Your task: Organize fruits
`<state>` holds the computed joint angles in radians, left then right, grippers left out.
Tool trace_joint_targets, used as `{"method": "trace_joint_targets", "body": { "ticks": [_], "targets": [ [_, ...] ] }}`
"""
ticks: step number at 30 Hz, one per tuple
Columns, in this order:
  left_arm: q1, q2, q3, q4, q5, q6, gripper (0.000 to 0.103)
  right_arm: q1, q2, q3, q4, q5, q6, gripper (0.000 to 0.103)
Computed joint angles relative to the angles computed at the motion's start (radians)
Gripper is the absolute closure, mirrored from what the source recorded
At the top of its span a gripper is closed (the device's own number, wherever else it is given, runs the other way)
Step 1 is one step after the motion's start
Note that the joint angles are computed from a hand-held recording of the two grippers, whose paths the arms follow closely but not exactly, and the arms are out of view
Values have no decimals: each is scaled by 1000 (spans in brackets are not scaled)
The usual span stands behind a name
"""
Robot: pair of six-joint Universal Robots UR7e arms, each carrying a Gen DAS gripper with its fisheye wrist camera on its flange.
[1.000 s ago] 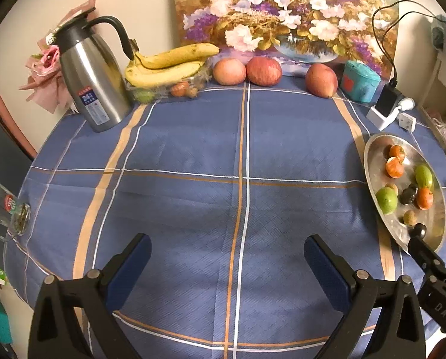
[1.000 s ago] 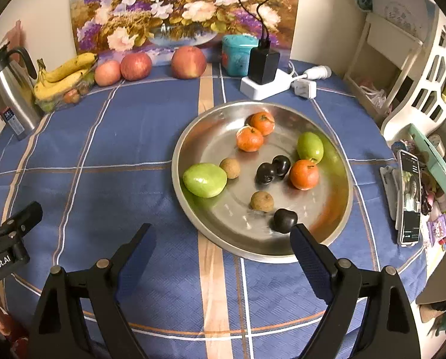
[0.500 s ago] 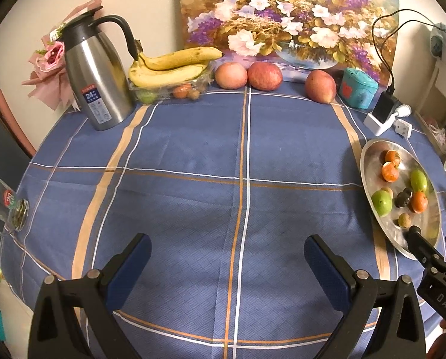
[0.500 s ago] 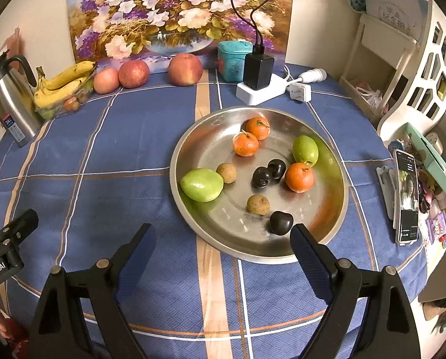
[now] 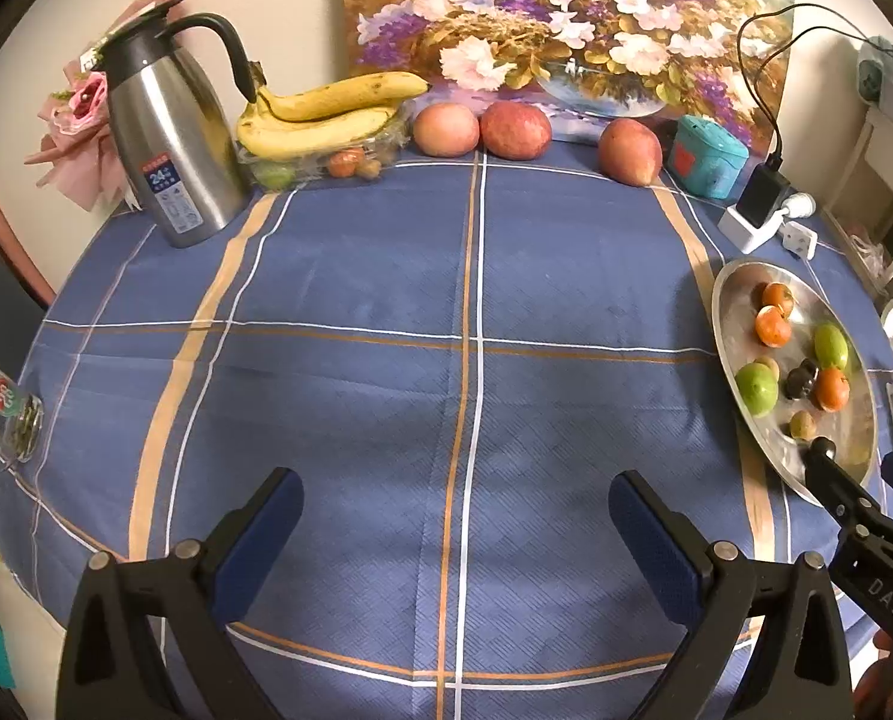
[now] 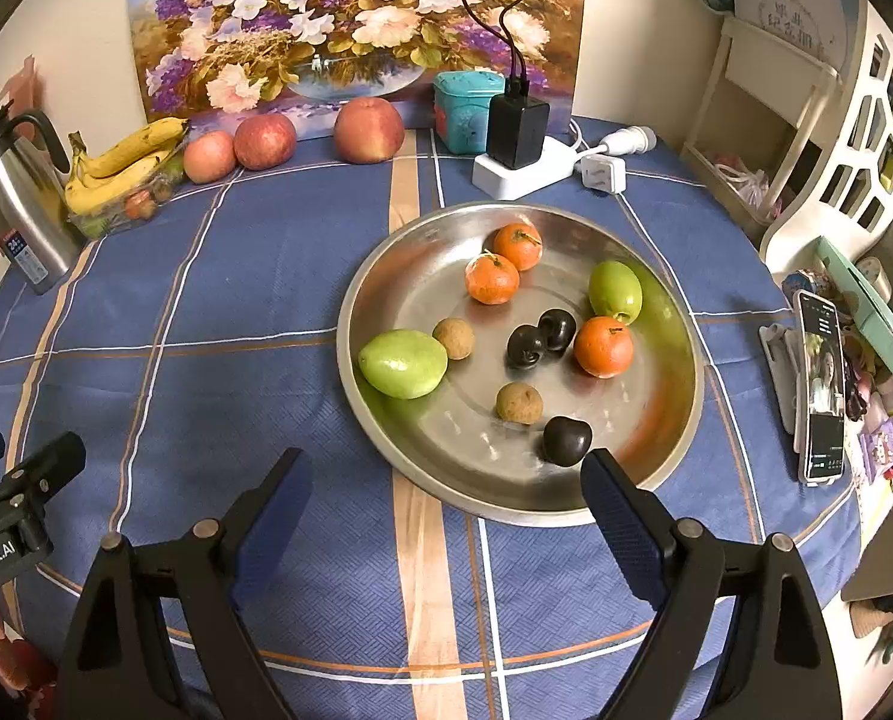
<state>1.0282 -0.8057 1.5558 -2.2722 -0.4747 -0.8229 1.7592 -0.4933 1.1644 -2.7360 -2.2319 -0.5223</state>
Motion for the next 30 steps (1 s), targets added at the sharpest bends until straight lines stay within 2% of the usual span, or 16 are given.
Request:
{"method": "trace_joint_targets", "body": {
  "ticks": [30],
  "targets": [
    [5,4,-18,53,-18,-22,0,-4,2,-9,23,-1,24,12]
  ]
}}
